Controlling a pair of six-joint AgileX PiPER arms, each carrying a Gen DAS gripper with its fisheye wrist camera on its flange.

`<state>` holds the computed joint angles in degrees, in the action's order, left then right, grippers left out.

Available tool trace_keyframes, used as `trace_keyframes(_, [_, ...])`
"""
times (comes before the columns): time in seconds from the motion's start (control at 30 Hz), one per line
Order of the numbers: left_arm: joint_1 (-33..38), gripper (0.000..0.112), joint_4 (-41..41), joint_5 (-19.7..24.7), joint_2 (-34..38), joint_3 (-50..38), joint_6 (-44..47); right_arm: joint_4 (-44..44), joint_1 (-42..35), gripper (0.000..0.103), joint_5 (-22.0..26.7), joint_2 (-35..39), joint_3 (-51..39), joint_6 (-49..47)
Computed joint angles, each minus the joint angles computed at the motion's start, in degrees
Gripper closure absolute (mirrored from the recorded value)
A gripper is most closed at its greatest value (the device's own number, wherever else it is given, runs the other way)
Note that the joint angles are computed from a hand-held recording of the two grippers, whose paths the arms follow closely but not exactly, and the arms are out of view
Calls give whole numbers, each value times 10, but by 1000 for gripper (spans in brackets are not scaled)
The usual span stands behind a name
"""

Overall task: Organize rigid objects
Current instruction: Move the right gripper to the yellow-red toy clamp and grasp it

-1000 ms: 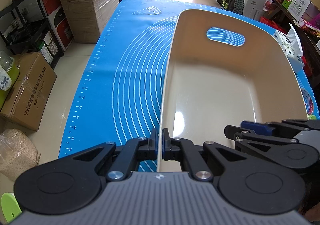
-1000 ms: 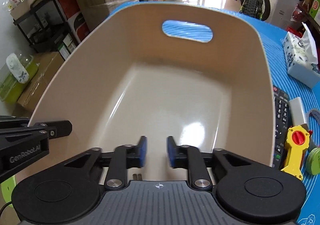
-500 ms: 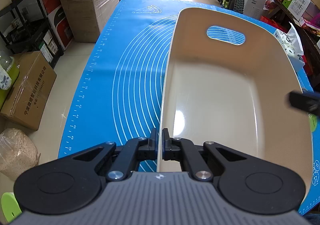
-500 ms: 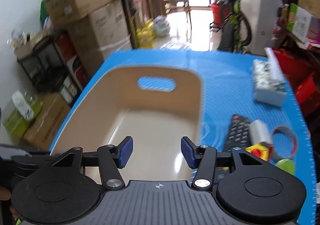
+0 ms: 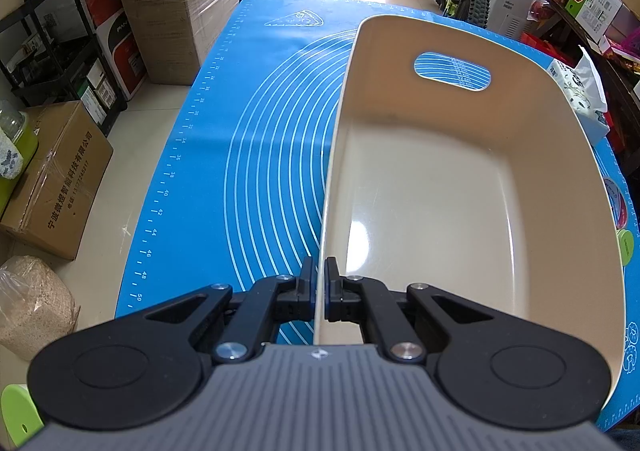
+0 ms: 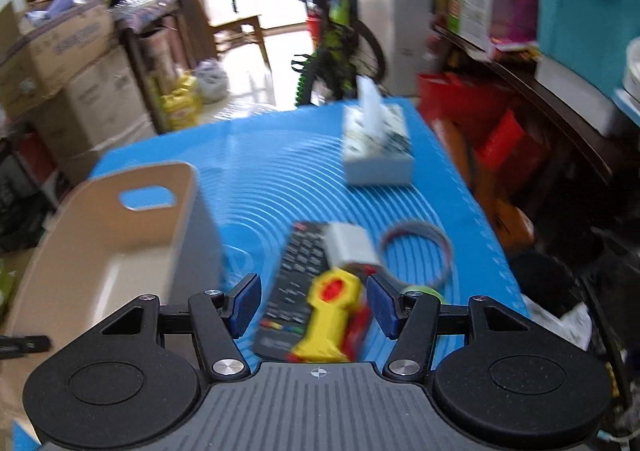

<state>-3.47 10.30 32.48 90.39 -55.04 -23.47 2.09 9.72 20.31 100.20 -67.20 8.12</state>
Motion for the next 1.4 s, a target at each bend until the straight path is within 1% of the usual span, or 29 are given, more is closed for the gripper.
trace_keyframes(0.13, [0, 107, 0, 0, 0, 0, 0, -40, -2, 36, -14, 22, 13, 49])
trace_keyframes(0.27, [0, 107, 2, 0, 1, 0, -3, -127, 8, 36, -25, 42, 22, 130])
trace_keyframes(0.37, [0, 107, 2, 0, 1, 0, -3, -180, 15, 36, -36, 58, 27, 173])
trace_keyframes(0.43, [0, 107, 2, 0, 1, 0, -3, -231, 23, 37, -45, 72, 24, 214])
trace_keyframes(0.53, [0, 107, 2, 0, 1, 0, -2, -337, 36, 44, -65, 89, 24, 310])
trace_keyframes(0.6, [0, 107, 2, 0, 1, 0, -2, -389, 44, 45, -63, 102, 16, 351])
trace_keyframes(0.73, [0, 107, 2, 0, 1, 0, -2, -425, 59, 45, -46, 120, 0, 370])
trace_keyframes(0.8, [0, 107, 2, 0, 1, 0, -2, -461, 69, 45, -33, 126, -5, 399])
trace_keyframes(0.83, [-1, 107, 3, 0, 1, 0, -3, -457, 71, 46, -27, 128, -9, 391])
trace_keyframes(0.9, [0, 107, 2, 0, 1, 0, -3, -419, 71, 47, -18, 135, -17, 352])
trace_keyframes(1.0, [0, 107, 2, 0, 1, 0, -3, -447, 74, 48, -20, 136, -13, 378])
trace_keyframes(1.13, [0, 107, 2, 1, 1, -1, -2, -413, 70, 50, -25, 136, -14, 346])
trace_keyframes(1.17, [0, 107, 2, 1, 1, -1, -2, -412, 70, 55, -27, 135, -12, 343])
trace_keyframes(1.2, [0, 107, 3, 1, 1, -1, -2, -389, 68, 57, -31, 135, -13, 317])
trace_keyframes(1.27, [0, 107, 2, 1, 1, -1, -2, -371, 65, 67, -30, 138, -16, 303])
trace_keyframes(1.3, [0, 107, 2, 1, 1, -1, -2, -369, 64, 67, -33, 137, -14, 305])
trace_keyframes(1.4, [-1, 106, 3, 1, 1, -1, -3, -324, 49, 68, -58, 130, 0, 278])
